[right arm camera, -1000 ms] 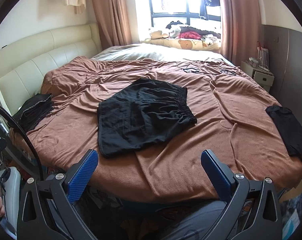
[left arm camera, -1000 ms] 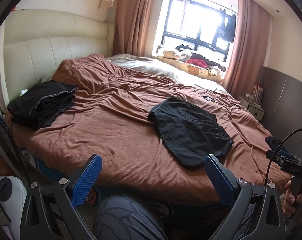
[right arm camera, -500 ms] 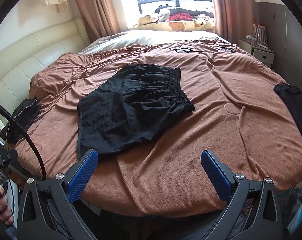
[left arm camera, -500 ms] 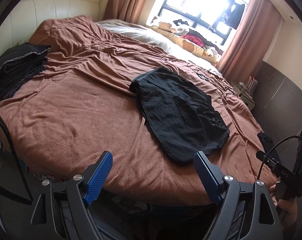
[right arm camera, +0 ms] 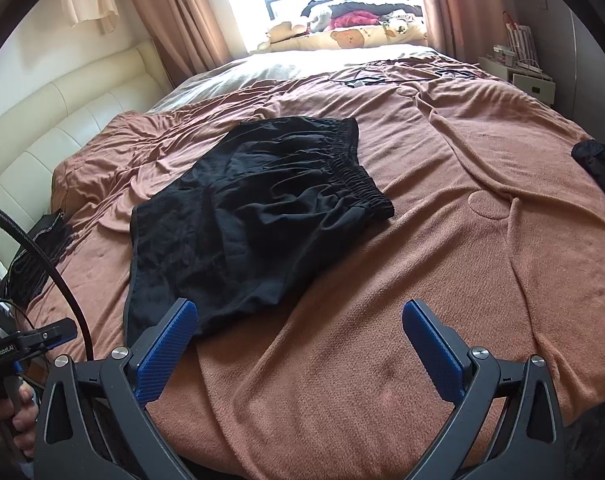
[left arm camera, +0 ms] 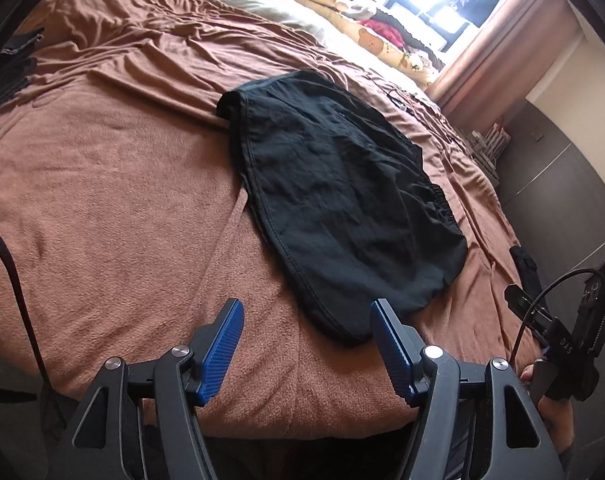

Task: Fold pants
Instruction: 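Move both tools toward the black shorts, left tool to the hem, right to the waistband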

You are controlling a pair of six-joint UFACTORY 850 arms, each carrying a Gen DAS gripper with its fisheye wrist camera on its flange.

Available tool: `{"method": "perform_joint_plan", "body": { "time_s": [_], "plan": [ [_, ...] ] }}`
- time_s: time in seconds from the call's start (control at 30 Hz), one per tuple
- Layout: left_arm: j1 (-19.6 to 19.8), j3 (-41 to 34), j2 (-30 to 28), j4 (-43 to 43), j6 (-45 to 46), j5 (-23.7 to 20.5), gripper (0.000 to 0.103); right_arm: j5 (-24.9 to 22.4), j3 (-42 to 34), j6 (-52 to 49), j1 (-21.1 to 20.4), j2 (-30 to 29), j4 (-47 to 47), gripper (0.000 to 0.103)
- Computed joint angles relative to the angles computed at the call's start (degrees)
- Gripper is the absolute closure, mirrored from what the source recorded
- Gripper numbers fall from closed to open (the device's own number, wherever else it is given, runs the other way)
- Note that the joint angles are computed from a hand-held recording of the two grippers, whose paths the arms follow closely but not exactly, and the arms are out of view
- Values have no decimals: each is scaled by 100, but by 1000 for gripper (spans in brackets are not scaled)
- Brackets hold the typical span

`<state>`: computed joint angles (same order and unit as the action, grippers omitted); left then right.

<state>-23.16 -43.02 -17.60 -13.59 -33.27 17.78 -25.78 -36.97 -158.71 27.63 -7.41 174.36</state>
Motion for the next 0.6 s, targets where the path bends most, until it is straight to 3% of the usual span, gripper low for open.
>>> {"method": "perform_joint_plan", "body": {
  "time_s": [0.13,0.3,0.6],
  "plan": [
    [159,-270,-307,1270,-1159,-68,39,50,-204,116,-84,-262,-141,0],
    [255,-544,-590,1892,-1679,-169,39,263,-463,377,-134,-504,-513,0],
    [448,-883,-959,3148,-2790,-246,39,466,-1068,2035,-323,-1029,-2139,0]
  ]
}}
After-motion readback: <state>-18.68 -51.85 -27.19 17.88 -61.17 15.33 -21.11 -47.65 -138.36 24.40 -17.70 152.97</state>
